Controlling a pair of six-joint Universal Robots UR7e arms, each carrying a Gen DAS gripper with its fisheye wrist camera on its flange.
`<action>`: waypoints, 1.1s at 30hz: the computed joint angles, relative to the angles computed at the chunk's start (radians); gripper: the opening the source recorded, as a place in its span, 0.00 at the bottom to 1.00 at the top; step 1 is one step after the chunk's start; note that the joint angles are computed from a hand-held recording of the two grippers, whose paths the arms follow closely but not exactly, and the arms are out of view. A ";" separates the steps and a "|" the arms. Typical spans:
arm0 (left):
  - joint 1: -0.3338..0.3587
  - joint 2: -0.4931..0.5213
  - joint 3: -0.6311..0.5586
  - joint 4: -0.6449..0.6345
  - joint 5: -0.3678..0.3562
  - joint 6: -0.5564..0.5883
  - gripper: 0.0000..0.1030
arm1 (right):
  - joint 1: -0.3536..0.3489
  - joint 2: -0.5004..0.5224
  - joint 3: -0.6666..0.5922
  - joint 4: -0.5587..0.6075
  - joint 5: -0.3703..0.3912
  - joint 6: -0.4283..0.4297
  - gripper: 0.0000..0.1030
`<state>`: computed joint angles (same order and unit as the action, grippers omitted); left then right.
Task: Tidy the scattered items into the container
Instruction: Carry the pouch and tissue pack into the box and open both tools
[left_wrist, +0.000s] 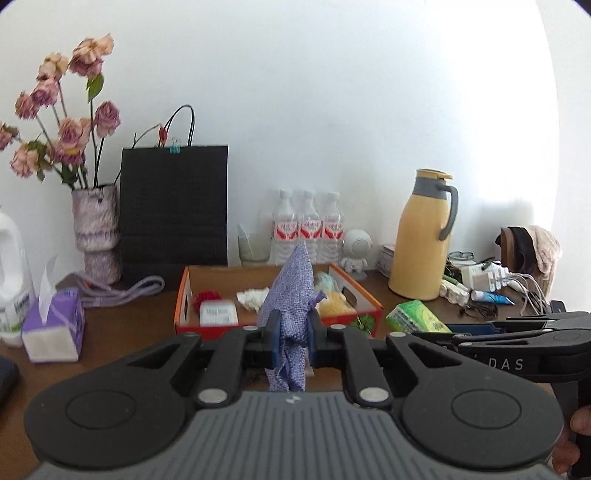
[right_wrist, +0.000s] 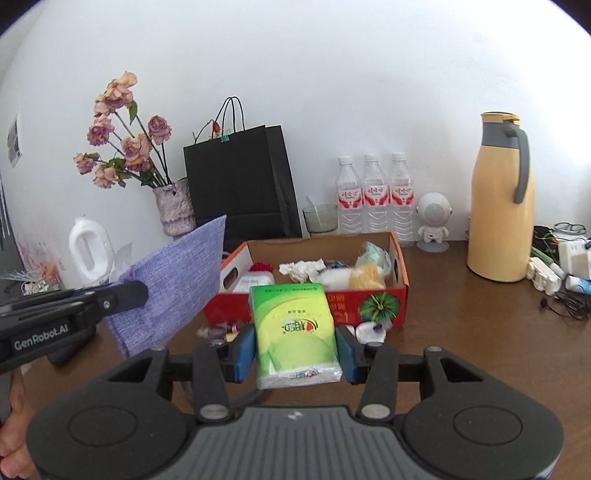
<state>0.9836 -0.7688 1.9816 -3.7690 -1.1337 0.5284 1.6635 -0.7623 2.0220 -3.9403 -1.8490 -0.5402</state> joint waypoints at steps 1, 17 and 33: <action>0.005 0.023 -0.064 0.020 -0.002 0.022 0.14 | 0.004 0.003 -0.069 0.081 -0.002 0.014 0.44; 0.125 0.378 -0.993 0.714 0.022 -0.098 0.14 | -0.022 0.347 -1.091 1.071 0.006 0.198 0.44; 0.216 0.567 -1.356 1.250 -0.078 -0.410 0.35 | -0.070 0.551 -1.412 1.289 -0.206 0.203 0.46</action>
